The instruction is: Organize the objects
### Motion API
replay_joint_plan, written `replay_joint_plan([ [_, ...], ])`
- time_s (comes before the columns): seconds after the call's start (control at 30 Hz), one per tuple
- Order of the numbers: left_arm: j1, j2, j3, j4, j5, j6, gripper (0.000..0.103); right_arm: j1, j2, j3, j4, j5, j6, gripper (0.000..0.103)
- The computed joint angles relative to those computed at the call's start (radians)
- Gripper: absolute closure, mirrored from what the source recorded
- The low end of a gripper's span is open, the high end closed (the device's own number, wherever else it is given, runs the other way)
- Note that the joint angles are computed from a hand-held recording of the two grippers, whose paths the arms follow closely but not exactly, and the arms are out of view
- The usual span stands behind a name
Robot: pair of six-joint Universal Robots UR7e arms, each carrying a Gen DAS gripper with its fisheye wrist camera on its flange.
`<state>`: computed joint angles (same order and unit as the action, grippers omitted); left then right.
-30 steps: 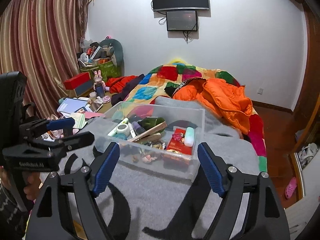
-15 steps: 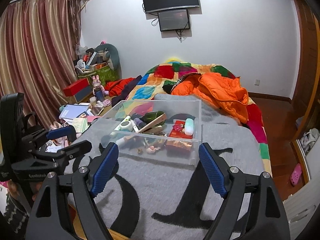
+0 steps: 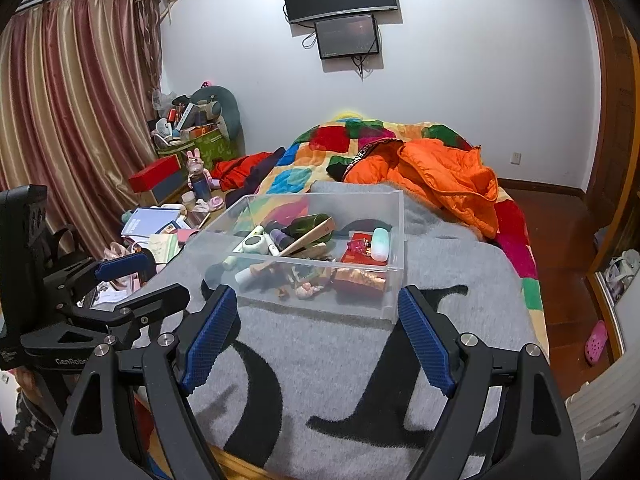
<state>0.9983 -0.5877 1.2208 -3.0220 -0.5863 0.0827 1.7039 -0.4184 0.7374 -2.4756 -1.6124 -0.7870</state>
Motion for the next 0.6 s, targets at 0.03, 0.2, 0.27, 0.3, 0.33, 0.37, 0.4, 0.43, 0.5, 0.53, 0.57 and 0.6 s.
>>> replay_joint_plan([
  [0.03,0.0,0.0,-0.001,0.0,-0.002,-0.002,0.009,0.0,0.001,-0.001,0.0,-0.001,0.001,0.022],
  [0.2,0.002,-0.002,-0.001,0.003,-0.007,-0.006,0.009,-0.001,-0.005,0.008,0.004,0.004,0.0,0.022],
  [0.27,0.002,-0.002,0.001,0.003,-0.008,-0.007,0.009,-0.001,-0.007,0.014,0.004,0.005,-0.003,0.022],
  [0.3,0.001,-0.002,0.001,0.003,-0.008,-0.008,0.009,-0.001,-0.008,0.016,0.003,0.006,-0.004,0.022],
  [0.33,0.001,-0.002,0.0,0.004,-0.009,-0.007,0.009,-0.001,-0.01,0.019,0.002,0.007,-0.006,0.022],
  [0.37,0.001,-0.001,0.0,0.005,-0.009,-0.007,0.009,-0.001,-0.011,0.022,0.001,0.008,-0.008,0.022],
  [0.4,0.0,-0.001,0.001,0.003,-0.011,-0.006,0.009,-0.001,-0.012,0.025,-0.001,0.008,-0.01,0.022],
  [0.43,0.0,-0.002,0.002,0.004,-0.015,-0.01,0.009,-0.001,-0.012,0.025,0.0,0.007,-0.01,0.022],
  [0.5,0.0,-0.004,0.004,0.008,-0.023,-0.014,0.009,0.0,-0.012,0.027,-0.001,0.006,-0.011,0.022],
  [0.53,-0.001,-0.004,0.004,0.006,-0.023,-0.013,0.009,0.0,-0.011,0.025,0.001,0.005,-0.01,0.022],
  [0.57,-0.002,-0.003,0.003,0.005,-0.023,-0.011,0.009,0.0,-0.009,0.021,0.005,0.005,-0.009,0.022],
  [0.6,-0.003,-0.003,0.003,0.003,-0.023,-0.008,0.009,-0.001,-0.01,0.02,0.008,0.005,-0.009,0.022],
])
